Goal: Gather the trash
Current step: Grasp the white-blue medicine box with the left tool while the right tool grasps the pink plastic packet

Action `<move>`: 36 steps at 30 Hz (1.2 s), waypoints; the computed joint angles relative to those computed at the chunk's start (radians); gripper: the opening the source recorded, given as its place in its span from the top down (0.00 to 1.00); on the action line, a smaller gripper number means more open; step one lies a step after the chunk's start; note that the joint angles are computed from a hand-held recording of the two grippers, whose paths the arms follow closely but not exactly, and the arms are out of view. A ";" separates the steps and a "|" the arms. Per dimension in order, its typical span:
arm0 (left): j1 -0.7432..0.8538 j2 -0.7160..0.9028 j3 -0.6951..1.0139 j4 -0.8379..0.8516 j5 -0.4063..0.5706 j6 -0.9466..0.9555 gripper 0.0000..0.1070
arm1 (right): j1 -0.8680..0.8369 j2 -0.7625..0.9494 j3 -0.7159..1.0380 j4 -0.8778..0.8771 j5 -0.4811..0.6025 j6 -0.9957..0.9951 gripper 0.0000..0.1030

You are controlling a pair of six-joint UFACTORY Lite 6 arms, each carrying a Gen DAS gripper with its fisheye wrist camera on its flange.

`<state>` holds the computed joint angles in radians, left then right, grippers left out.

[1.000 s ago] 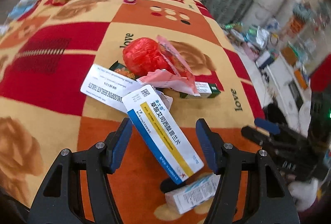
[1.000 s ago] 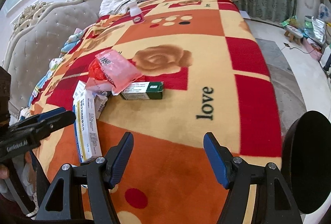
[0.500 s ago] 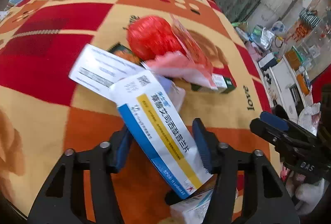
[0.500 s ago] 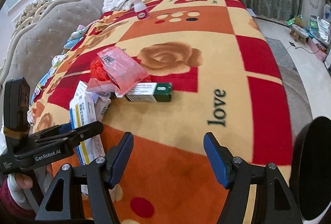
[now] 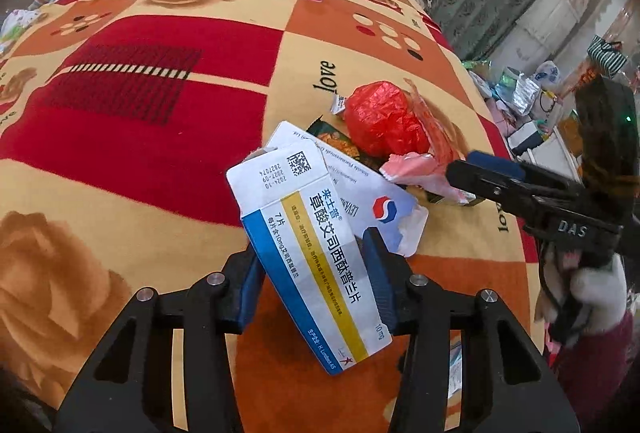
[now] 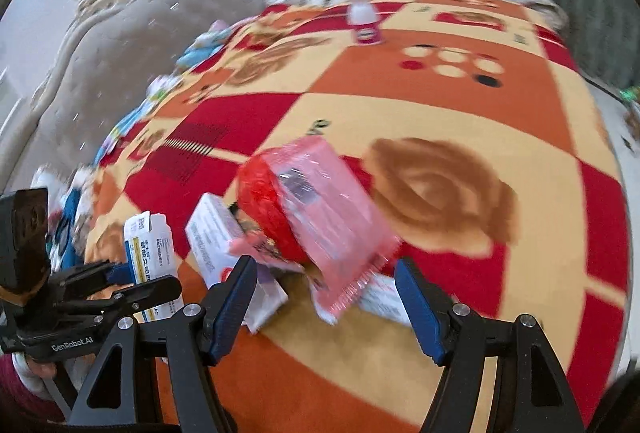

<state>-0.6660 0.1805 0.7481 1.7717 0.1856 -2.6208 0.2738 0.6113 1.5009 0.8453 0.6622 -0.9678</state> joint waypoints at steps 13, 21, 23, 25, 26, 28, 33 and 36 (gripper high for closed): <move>0.025 0.044 0.022 0.104 -0.025 -0.072 0.58 | 0.036 0.200 0.257 -0.171 0.089 0.078 0.29; 0.035 0.074 0.036 0.123 -0.031 -0.098 0.58 | 0.023 0.153 0.162 -0.085 0.062 -0.059 0.29; 0.032 0.070 0.032 0.116 -0.029 -0.091 0.58 | 0.020 0.153 0.154 -0.032 0.049 -0.101 0.46; 0.030 0.070 0.032 0.087 -0.030 -0.060 0.58 | 0.019 0.149 0.148 -0.014 0.039 -0.108 0.60; 0.031 0.069 0.033 0.087 -0.031 -0.059 0.58 | 0.014 0.147 0.142 -0.002 0.046 -0.111 0.62; 0.028 0.066 0.032 0.105 -0.027 -0.079 0.58 | 0.011 0.137 0.120 -0.006 0.047 -0.102 0.67; 0.012 0.047 0.031 0.056 -0.019 -0.035 0.58 | -0.016 0.053 -0.005 0.089 0.016 -0.204 0.75; 0.004 0.038 0.031 0.014 -0.016 -0.001 0.58 | -0.033 0.014 -0.035 0.115 0.028 -0.226 0.83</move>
<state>-0.6618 0.2188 0.7789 1.7860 0.1697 -2.6218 0.2409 0.6253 1.4655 0.9606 0.6900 -1.1934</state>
